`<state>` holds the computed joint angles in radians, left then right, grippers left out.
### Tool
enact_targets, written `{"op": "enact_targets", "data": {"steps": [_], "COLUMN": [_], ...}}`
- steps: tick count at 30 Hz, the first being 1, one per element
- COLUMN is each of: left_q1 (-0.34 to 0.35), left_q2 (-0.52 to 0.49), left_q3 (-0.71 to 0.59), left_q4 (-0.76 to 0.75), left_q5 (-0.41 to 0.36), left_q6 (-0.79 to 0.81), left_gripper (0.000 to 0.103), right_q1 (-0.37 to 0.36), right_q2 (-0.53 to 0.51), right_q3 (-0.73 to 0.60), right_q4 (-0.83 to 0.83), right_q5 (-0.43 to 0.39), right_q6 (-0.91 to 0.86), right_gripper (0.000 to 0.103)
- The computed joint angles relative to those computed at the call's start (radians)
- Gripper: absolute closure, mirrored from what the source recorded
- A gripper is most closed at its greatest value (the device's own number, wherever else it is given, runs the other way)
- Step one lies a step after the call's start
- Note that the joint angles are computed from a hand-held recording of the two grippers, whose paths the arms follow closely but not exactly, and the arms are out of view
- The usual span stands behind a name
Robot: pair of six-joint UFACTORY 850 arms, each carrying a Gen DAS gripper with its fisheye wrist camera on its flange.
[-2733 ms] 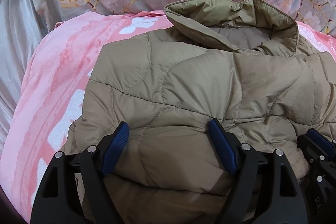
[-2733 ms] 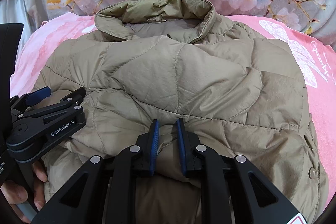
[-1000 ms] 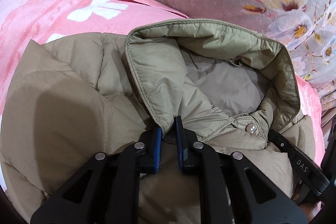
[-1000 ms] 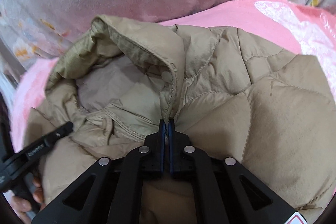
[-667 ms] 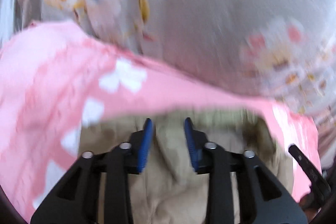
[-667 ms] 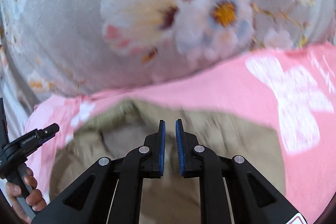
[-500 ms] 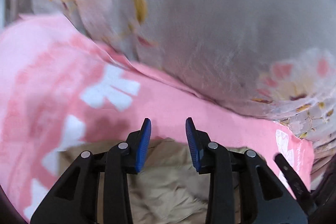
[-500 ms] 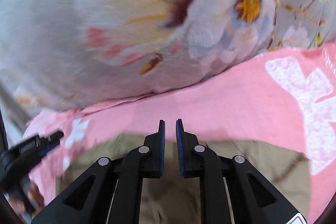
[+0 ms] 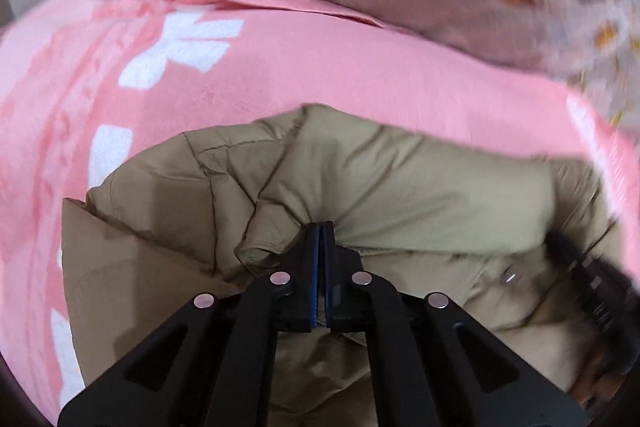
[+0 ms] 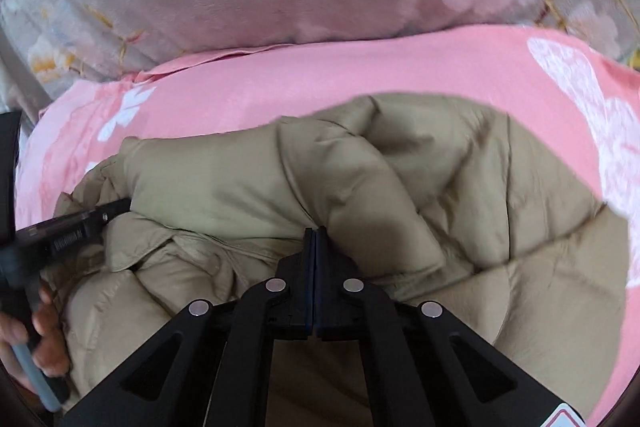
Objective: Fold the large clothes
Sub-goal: 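Press the folded hem down near the collar with both tools closed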
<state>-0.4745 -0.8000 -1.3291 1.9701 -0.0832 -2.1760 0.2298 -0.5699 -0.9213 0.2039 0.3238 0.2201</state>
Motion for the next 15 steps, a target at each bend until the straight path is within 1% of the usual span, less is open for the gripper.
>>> {"op": "enact_targets", "data": {"steps": [1,3,5,9,15], "left_q1": [-0.020,-0.062,-0.077,-0.053,-0.057], "left_q2": [-0.002,-0.011,-0.021,-0.008,-0.025], "left_q3": [0.009,0.033,0.040,0.061,0.038], "left_q4": [0.047,0.085,0.111,0.250,0.226], "left_q5": [-0.064,-0.205,-0.273,-0.258,-0.264], "left_q6": [-0.026,-0.039,-0.069,-0.224,-0.206], "left_gripper": [0.102,0.102,0.102,0.102,0.102], "right_q1": [0.008,0.020,0.018,0.023,0.006], "right_q2": [-0.004,-0.005,-0.016,-0.026,-0.024], "right_q3": [0.010,0.020,0.009,-0.002,0.010], "right_q4": [0.043,0.102,0.095,0.117,0.004], "right_q5": [0.032,0.065,0.066,0.070,0.089], "right_q6": [-0.040,-0.089,-0.072,-0.090,0.027], "right_gripper": [0.103,0.103,0.103,0.103,0.103]}}
